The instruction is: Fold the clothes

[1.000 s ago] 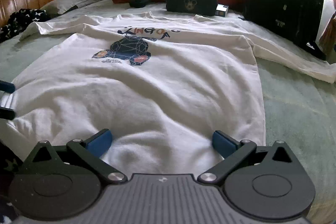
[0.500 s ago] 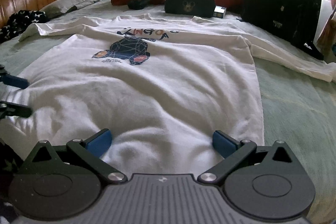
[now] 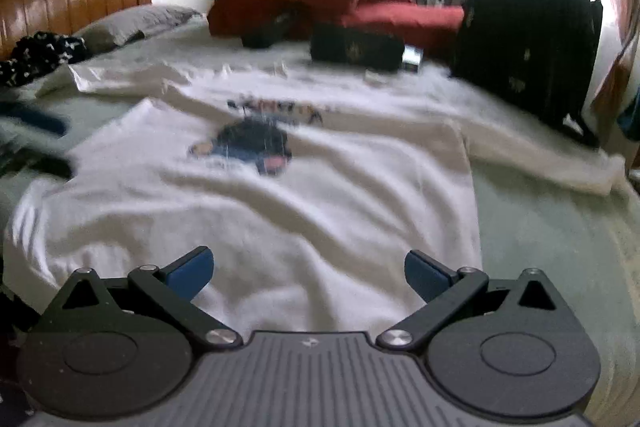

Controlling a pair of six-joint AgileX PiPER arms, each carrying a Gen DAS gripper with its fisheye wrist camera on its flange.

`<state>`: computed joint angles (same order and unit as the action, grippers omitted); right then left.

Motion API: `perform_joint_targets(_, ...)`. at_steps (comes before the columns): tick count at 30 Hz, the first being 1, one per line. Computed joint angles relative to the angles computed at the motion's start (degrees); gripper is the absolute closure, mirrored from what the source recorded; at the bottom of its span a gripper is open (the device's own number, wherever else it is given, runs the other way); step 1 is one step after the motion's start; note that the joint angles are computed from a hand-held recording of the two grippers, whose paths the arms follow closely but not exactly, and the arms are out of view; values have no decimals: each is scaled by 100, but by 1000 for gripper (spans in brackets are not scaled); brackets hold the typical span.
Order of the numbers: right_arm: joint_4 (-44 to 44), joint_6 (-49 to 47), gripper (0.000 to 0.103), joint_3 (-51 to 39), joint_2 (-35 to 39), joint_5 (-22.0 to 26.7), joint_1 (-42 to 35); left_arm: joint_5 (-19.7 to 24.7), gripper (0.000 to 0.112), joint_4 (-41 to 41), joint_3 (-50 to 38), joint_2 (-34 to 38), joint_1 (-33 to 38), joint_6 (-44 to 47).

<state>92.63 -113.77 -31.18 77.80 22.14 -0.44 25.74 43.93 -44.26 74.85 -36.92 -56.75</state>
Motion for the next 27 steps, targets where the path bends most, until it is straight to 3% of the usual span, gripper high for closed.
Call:
perform_joint_targets(4, 73, -103, 0, -128, 20, 110, -89, 155, 35, -438, -1497, 1273, 373, 606)
perform_joint_targets(11, 210, -326, 0, -560, 685, 311, -420, 635, 37, -3016, -4111, 3556, 1050, 3002)
perform_joint_targets(14, 299, -368, 0, -714, 960, 480, -612, 1174, 37, -3265, -5165, 4463, 1141, 3204)
perform_joint_targets(16, 465, -496, 0, -780, 1103, 574, -708, 1539, 31, -3352, -5919, 5045, 1186, 3283)
perform_joint_targets(22, 193, -52, 0, -1015, 1389, 1131, -1011, 1959, 20, -3148, -7612, 6105, 1282, 3286)
perform_joint_targets(27, 14, 102, 0, -973, 1275, 1290, -1020, 2271, 22, -3085, -8666, 6662, 1401, 2976)
